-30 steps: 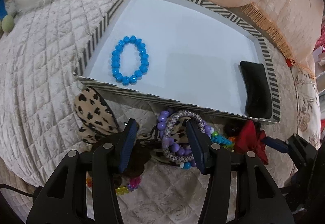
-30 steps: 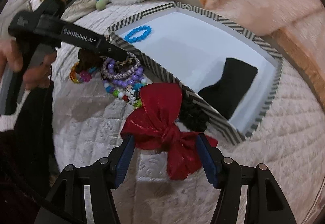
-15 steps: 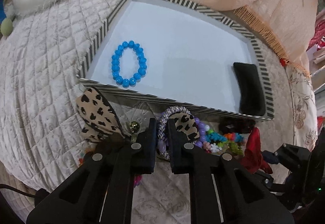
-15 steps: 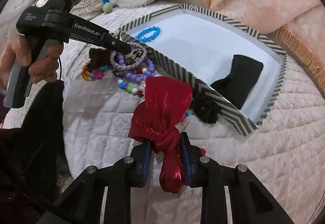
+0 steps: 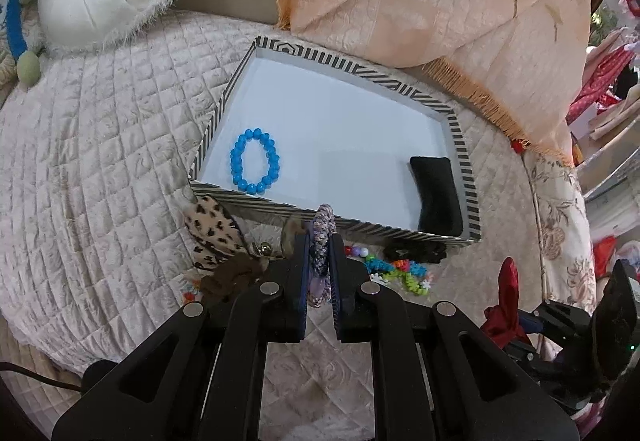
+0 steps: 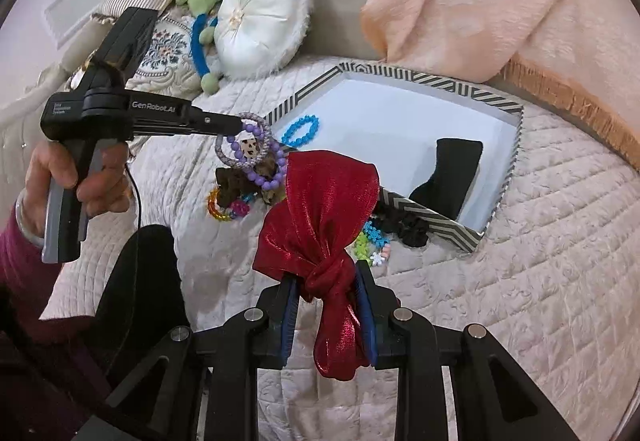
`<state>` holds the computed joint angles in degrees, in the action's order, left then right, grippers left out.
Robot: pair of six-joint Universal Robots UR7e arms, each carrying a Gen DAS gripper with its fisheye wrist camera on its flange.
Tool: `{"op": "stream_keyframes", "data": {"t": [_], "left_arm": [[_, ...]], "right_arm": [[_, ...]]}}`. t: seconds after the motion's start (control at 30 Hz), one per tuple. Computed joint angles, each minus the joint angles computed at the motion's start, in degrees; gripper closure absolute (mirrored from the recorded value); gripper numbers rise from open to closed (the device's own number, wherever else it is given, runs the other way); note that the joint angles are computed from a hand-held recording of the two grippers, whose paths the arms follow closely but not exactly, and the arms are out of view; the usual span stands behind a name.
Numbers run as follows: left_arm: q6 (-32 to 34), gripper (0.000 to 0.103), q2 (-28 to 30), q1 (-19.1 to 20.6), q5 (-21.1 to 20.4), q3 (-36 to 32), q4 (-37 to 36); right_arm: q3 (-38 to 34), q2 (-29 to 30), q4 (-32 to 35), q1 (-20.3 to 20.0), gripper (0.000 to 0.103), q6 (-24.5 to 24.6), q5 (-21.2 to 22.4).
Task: Organize jewelry
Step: 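Grasp the red satin bow with the right gripper and lift it, then grasp the grey braided hair tie with the left gripper while the right gripper holds the red bow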
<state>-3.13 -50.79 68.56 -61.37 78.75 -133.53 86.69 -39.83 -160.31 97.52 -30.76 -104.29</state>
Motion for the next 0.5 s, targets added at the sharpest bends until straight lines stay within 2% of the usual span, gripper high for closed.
{"op": "stream_keyframes", "data": {"t": [0.3, 0.4, 0.5], "left_arm": [[-3.3, 0.095, -1.4, 1.5, -1.5, 0.3, 2.3], [-4.7, 0.095, -1.1, 2.5, 1.6, 0.8, 3.4], [-6.5, 0.095, -1.3, 4.0, 1.9, 0.9, 4.5]], "right_arm": [[1.8, -0.3, -0.7, 0.1, 0.077, 1.8, 0.5], [1.9, 0.0, -0.7, 0.1, 0.077, 2.2, 0.8], [2.1, 0.1, -0.3, 0.2, 0.077, 2.2, 0.9]]}}
